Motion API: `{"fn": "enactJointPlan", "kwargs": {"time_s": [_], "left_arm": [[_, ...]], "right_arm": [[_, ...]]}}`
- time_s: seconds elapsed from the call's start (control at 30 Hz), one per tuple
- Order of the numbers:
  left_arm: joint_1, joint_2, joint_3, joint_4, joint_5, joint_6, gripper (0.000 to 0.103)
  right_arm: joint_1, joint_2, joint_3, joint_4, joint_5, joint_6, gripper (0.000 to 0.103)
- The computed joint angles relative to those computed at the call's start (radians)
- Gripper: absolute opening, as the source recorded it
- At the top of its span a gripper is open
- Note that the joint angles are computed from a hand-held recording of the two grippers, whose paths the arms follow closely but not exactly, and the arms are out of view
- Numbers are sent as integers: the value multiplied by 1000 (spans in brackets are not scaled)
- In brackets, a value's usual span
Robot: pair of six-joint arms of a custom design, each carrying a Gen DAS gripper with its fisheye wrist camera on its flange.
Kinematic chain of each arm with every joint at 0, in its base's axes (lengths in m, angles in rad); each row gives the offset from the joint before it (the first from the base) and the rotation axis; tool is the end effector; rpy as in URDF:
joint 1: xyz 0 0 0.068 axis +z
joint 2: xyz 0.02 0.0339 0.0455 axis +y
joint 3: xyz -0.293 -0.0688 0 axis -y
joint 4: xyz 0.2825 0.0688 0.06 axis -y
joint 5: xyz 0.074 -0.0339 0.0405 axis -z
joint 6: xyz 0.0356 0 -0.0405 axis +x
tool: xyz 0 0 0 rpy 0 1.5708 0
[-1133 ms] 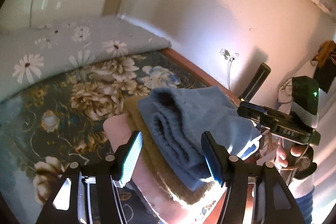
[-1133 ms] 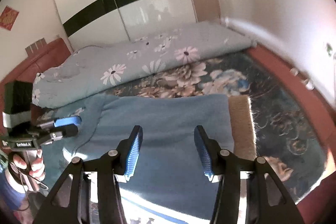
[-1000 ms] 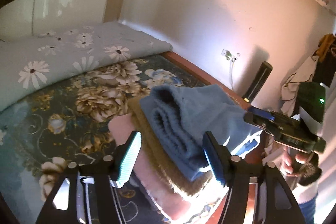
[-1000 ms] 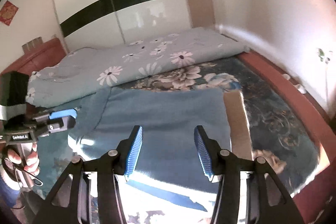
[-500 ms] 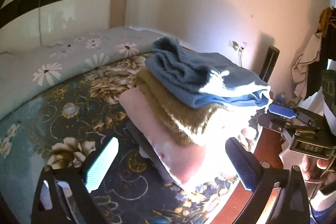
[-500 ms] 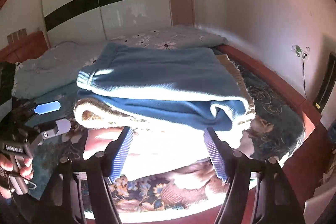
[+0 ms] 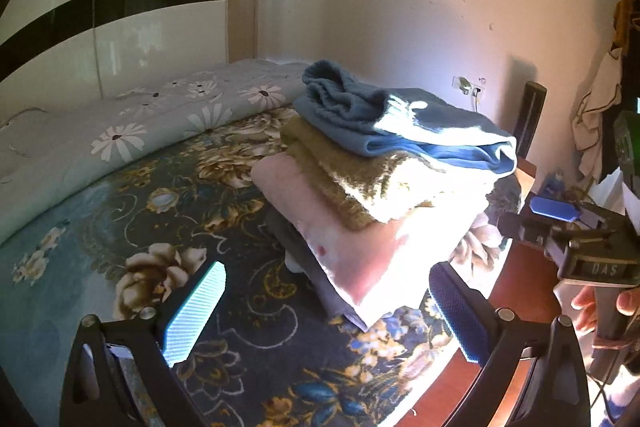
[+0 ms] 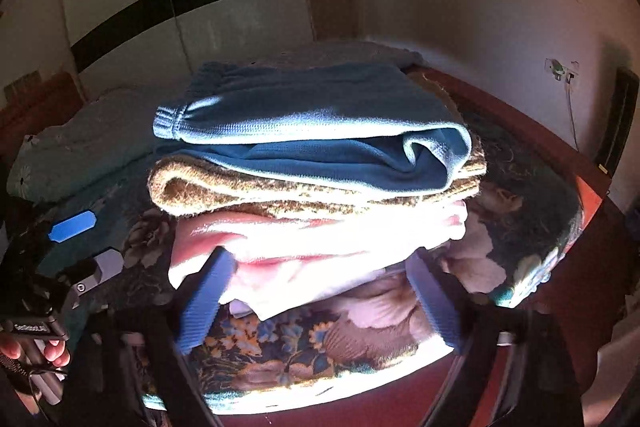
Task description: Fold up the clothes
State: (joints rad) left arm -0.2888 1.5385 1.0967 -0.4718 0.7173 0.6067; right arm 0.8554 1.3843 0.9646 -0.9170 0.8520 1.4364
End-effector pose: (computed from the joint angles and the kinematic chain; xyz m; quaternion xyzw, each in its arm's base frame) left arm 0.3319 -0.1230 0.2600 0.4858 0.7499 -0.2802 0.3510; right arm 0.1978 0.1868 0.2463 0.3053 0.8527 -0.0723 0.4177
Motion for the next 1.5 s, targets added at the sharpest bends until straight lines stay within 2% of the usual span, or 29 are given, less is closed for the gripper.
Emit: {"fn": "enactJointPlan", "kwargs": {"time_s": [0.33,0.47,0.67,1.07,1.5], "left_arm": [[15,-118,-51,-12,-29,2,103],[35,-136,-39,-69,-11,18,103],[39,-176,-82,-17,-88,23,103],[66,-188,-86,-55,-90,48,103],[77,-186,-84,-62,-98,56,103]], "right_arm": [[72,72,104,-179,13,135,99],[96,87,129,-219,16,167,99],[132,119,173,-304,9,229,99],[173,151,229,-387,4,294,99],[184,157,250,-400,5,311,99]]}}
